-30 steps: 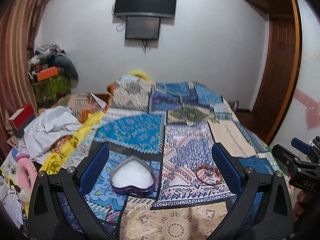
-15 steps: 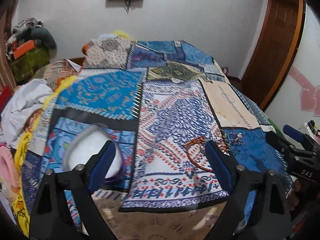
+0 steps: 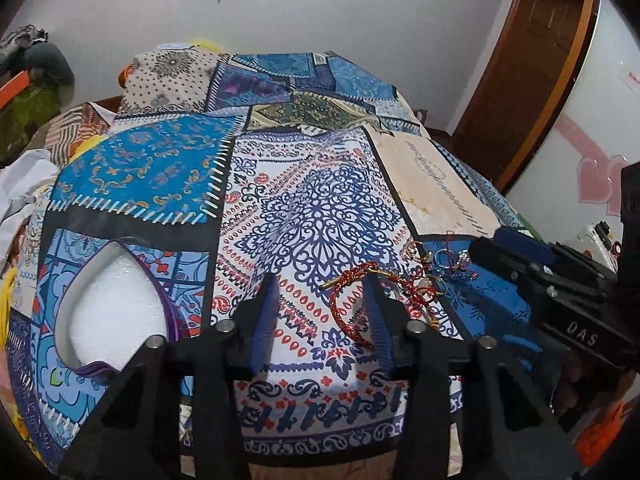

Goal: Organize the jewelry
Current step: 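Grasp the gold-red chain bracelet with the left tool while the right tool grasps the red heart pendant, then carry the bracelet and pendant with both tools over the purple heart box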

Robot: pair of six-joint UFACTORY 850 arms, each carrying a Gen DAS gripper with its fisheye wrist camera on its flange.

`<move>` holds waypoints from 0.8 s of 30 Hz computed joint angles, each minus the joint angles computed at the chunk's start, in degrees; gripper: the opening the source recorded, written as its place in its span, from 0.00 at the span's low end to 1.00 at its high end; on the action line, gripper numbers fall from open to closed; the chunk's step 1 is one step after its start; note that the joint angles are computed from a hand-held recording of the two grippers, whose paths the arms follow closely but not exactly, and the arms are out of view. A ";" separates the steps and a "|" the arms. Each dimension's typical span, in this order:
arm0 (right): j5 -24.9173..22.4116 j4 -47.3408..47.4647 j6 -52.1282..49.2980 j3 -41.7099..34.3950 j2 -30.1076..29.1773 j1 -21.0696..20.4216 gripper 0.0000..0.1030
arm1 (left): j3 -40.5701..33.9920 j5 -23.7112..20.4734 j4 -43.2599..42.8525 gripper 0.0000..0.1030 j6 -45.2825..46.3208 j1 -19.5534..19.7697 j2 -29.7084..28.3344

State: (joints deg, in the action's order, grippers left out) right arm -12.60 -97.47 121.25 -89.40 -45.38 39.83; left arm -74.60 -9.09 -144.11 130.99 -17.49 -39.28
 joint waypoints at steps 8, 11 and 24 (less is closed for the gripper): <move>3.91 6.44 -7.08 -2.16 -1.89 -0.83 0.25 | -2.10 -1.07 19.87 0.27 -20.87 0.75 -2.25; 5.16 15.75 -16.89 -3.40 -2.89 -0.88 0.16 | -2.24 -1.33 19.42 0.26 -21.65 0.71 -2.69; 1.79 -1.76 1.35 -0.56 -0.19 -0.14 0.14 | 0.27 -0.19 3.11 0.02 -4.16 -0.80 -0.19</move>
